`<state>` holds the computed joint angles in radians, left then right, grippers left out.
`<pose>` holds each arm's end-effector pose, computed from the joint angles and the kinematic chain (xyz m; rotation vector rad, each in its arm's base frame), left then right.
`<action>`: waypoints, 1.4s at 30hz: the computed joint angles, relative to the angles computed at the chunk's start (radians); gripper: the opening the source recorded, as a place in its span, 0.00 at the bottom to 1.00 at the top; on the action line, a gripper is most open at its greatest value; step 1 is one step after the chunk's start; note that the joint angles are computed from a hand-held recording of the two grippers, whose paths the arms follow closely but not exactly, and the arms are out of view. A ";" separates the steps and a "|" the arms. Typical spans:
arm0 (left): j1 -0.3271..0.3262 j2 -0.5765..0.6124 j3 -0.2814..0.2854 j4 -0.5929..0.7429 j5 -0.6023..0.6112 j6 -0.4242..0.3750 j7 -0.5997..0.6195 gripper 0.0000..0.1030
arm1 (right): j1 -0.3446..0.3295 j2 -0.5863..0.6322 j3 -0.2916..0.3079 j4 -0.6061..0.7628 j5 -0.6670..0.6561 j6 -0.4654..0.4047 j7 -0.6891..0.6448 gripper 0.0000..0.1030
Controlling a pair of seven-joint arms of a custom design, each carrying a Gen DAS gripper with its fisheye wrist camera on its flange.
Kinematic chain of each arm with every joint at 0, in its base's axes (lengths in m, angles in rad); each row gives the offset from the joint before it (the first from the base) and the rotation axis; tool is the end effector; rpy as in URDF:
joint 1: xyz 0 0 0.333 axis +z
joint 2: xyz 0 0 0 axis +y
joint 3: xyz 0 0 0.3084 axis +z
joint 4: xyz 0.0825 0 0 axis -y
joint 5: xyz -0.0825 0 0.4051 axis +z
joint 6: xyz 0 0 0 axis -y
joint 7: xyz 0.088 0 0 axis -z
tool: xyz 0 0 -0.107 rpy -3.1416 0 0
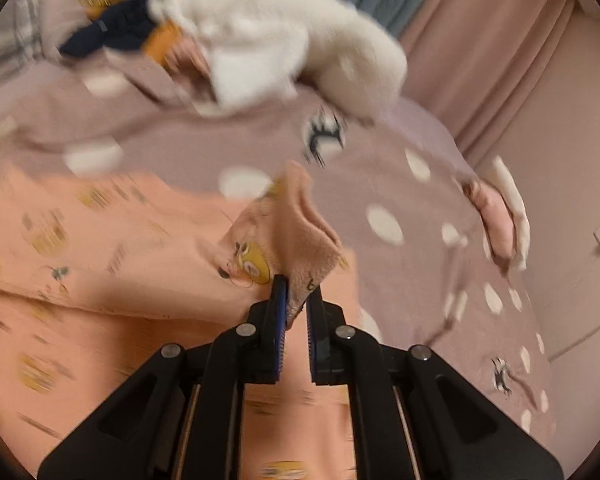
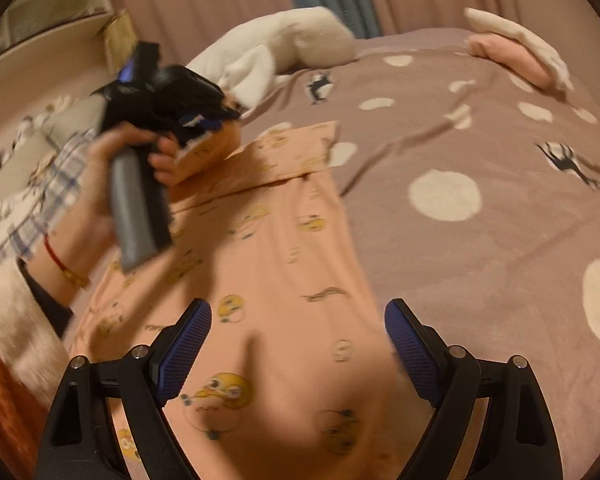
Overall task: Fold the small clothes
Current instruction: 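Fold the held sleeve over the garment body with the left tool, release, then grasp the garment hem with the left tool while the right tool grasps it too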
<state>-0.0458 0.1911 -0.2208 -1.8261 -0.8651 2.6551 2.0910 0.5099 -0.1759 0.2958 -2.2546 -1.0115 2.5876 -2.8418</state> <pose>0.6542 -0.1477 0.4793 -1.8575 2.0888 -1.3143 0.3645 0.4086 0.4629 -1.3811 1.8648 -0.5303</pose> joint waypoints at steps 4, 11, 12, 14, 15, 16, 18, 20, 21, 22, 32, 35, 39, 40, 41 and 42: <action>-0.048 0.043 -0.008 0.017 0.084 0.000 -0.100 0.06 | -0.009 -0.026 -0.004 -0.020 -0.008 0.027 -0.013 0.86; -0.044 0.057 -0.045 0.026 0.093 -0.044 -0.092 0.41 | -0.048 -0.085 -0.005 -0.089 -0.041 0.123 0.056 0.86; -0.035 0.055 -0.053 0.026 0.051 -0.057 -0.073 0.48 | -0.054 -0.086 -0.001 -0.093 -0.031 0.117 0.053 0.86; -0.028 0.046 -0.055 0.024 0.008 -0.087 -0.051 0.60 | -0.061 -0.096 0.006 -0.103 -0.009 0.101 0.056 0.86; -0.026 0.038 -0.055 0.024 -0.005 -0.108 -0.033 0.66 | -0.065 -0.102 0.009 -0.110 -0.006 0.107 0.064 0.86; -0.029 0.029 -0.052 0.020 -0.008 -0.119 -0.019 0.74 | -0.072 -0.110 0.009 -0.119 -0.010 0.126 0.078 0.86; -0.054 -0.008 -0.033 -0.011 0.074 -0.102 -0.015 0.81 | -0.086 -0.119 0.015 -0.131 -0.019 0.152 0.100 0.86; -0.086 -0.053 -0.016 -0.073 0.172 -0.010 -0.038 0.87 | -0.094 -0.122 0.023 -0.132 -0.017 0.152 0.102 0.86; -0.091 -0.079 -0.014 -0.108 0.182 0.032 -0.020 0.88 | -0.095 -0.120 0.025 -0.129 -0.011 0.148 0.096 0.86; -0.092 -0.102 -0.013 -0.133 0.175 0.051 0.009 0.88 | -0.096 -0.116 0.025 -0.125 -0.005 0.147 0.089 0.86; -0.069 -0.355 0.098 -0.380 0.048 0.030 0.227 0.99 | -0.060 -0.131 0.023 -0.136 0.138 0.088 -0.075 0.86; -0.064 -0.450 0.145 -0.484 0.030 0.067 0.277 0.99 | -0.047 -0.148 0.021 -0.148 0.189 0.067 -0.115 0.86; -0.015 -0.564 0.203 -0.600 0.081 0.026 0.222 0.99 | -0.015 -0.153 -0.001 -0.153 0.301 0.054 -0.230 0.86; -0.006 -0.594 0.232 -0.632 0.076 0.000 0.220 0.99 | -0.015 -0.161 -0.002 -0.161 0.317 0.065 -0.239 0.86; 0.010 -0.620 0.244 -0.659 0.091 -0.020 0.210 0.99 | -0.019 -0.167 0.001 -0.168 0.326 0.078 -0.236 0.86; 0.022 -0.642 0.258 -0.685 0.103 -0.038 0.209 0.99 | -0.025 -0.179 0.001 -0.184 0.337 0.107 -0.222 0.86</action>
